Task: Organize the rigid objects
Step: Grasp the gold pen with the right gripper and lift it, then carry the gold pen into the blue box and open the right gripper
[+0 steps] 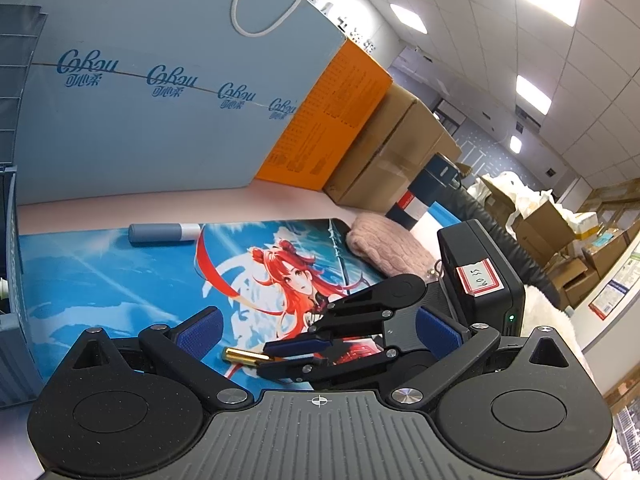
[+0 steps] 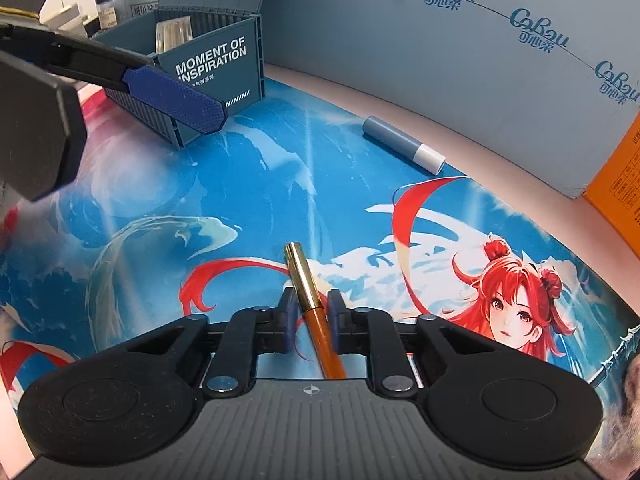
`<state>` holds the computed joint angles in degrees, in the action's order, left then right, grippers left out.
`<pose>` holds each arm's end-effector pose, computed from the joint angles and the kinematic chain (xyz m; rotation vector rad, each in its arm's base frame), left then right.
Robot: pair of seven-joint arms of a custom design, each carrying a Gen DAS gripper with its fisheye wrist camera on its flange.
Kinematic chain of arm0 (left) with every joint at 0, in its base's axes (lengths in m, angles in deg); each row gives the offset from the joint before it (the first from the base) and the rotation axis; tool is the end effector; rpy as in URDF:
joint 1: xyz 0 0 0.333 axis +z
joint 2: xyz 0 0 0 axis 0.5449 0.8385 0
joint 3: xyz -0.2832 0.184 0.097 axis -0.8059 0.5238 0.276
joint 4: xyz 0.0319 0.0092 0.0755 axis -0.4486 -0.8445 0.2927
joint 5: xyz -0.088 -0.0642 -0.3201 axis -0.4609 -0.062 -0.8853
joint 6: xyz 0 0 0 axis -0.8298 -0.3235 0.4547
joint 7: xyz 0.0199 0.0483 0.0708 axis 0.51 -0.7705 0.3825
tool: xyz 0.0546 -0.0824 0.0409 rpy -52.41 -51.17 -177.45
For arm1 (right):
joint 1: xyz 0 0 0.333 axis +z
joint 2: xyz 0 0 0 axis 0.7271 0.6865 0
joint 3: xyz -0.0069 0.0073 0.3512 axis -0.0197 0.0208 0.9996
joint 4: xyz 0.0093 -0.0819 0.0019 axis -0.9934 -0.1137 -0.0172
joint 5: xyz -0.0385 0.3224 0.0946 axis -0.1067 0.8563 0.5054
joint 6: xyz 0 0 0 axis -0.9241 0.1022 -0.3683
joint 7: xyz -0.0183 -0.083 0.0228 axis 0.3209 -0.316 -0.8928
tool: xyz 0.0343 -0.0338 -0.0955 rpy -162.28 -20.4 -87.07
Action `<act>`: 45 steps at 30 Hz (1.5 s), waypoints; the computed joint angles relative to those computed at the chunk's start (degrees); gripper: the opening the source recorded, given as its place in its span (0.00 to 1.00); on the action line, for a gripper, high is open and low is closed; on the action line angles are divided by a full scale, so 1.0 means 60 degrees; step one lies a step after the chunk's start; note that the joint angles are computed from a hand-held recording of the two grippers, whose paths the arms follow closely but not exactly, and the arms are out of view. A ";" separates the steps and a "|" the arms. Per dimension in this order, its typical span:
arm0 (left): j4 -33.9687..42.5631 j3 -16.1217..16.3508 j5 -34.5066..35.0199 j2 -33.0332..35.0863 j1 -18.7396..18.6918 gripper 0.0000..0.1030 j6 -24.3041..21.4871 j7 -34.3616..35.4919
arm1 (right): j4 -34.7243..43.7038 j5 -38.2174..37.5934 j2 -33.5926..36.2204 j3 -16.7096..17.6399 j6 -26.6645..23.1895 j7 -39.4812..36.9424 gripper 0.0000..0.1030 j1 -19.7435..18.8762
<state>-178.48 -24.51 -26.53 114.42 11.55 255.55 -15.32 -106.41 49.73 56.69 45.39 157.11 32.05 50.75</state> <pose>0.6314 -0.3381 0.4085 -1.8771 1.7102 -1.5416 0.7719 0.1394 0.4003 -2.5316 0.3818 -0.1263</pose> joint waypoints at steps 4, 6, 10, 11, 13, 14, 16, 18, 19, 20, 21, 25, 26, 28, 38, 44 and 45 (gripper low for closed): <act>0.0028 -0.0072 0.0007 0.0051 0.0076 1.00 -0.0018 -0.0075 | -0.1139 0.0427 -0.0519 0.0167 0.1017 -0.0437 0.13 -0.0147; 0.0028 0.0093 -0.0116 0.0045 -0.0054 1.00 -0.0046 -0.0135 | -0.1514 0.0805 -0.0705 0.0353 0.1384 -0.0707 0.12 -0.0307; 0.0034 0.0156 -0.0192 0.0109 -0.0086 1.00 0.0119 -0.0195 | -0.1931 0.1497 -0.0905 0.0650 0.1850 -0.1309 0.11 -0.0557; 0.0045 0.0136 -0.0201 0.0138 -0.0067 1.00 0.0170 -0.0213 | -0.2026 0.1646 -0.0965 0.0707 0.1903 -0.1470 0.11 -0.0611; 0.0106 -0.0238 -0.0015 0.0271 0.0247 0.99 0.0322 -0.0261 | -0.2300 0.1927 -0.1139 0.0808 0.2009 -0.1852 0.11 -0.0701; 0.0153 -0.0499 0.0111 0.0375 0.0456 0.99 0.0441 -0.0324 | -0.2389 0.2076 -0.1206 0.0867 0.1999 -0.2038 0.11 -0.0748; 0.0209 -0.0689 0.0200 0.0533 0.0620 0.99 0.0695 -0.0473 | -0.2640 0.2379 -0.1398 0.0961 0.1999 -0.2421 0.11 -0.0823; 0.0143 -0.0058 -0.0234 0.0479 0.0116 0.97 0.0832 -0.0491 | -0.2968 0.2729 -0.1640 0.1053 0.1996 -0.2864 0.11 -0.0916; 0.0123 0.0262 -0.0459 0.0451 -0.0146 0.96 0.0864 -0.0436 | -0.3030 0.2885 -0.1703 0.1084 0.1906 -0.3034 0.11 -0.0955; 0.0096 0.0439 -0.0615 0.0438 -0.0291 0.95 0.0923 -0.0393 | -0.3116 0.3049 -0.1770 0.1114 0.1847 -0.3234 0.11 -0.0989; 0.0085 0.0475 -0.0675 0.0450 -0.0324 0.91 0.0996 -0.0356 | -0.3314 0.3247 -0.1912 0.1148 0.1826 -0.3464 0.11 -0.1042; 0.0064 0.0483 -0.0770 0.0511 -0.0321 0.69 0.1365 -0.0189 | -0.3594 0.3738 -0.2171 0.1068 0.1687 -0.3994 0.11 -0.1023; 0.0029 0.0475 -0.0767 0.0507 -0.0312 0.64 0.1505 -0.0121 | -0.3641 0.3802 -0.2211 0.1016 0.1702 -0.4057 0.11 -0.0989; -0.0062 0.0814 -0.1100 0.0415 -0.0616 0.46 0.1540 0.0145 | -0.3688 0.3948 -0.2256 0.0949 0.1689 -0.4111 0.10 -0.0964; -0.0088 0.0829 -0.1493 0.0372 -0.0653 0.10 0.1141 0.0527 | -0.4014 0.4106 -0.2411 0.0686 0.1890 -0.4000 0.11 -0.0864; -0.0101 0.0921 -0.1533 0.0347 -0.0777 0.10 0.1163 0.0743 | -0.4309 0.3112 -0.2359 0.0153 0.2895 -0.3300 0.32 -0.0321; -0.0113 0.0941 -0.1574 0.0340 -0.0803 0.10 0.1168 0.0763 | -0.4254 0.2891 -0.2278 0.0097 0.2979 -0.3097 0.32 -0.0256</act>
<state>-179.16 -18.87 -35.98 116.46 6.73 262.55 -10.74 -131.94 67.07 43.02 45.97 174.98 13.47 49.22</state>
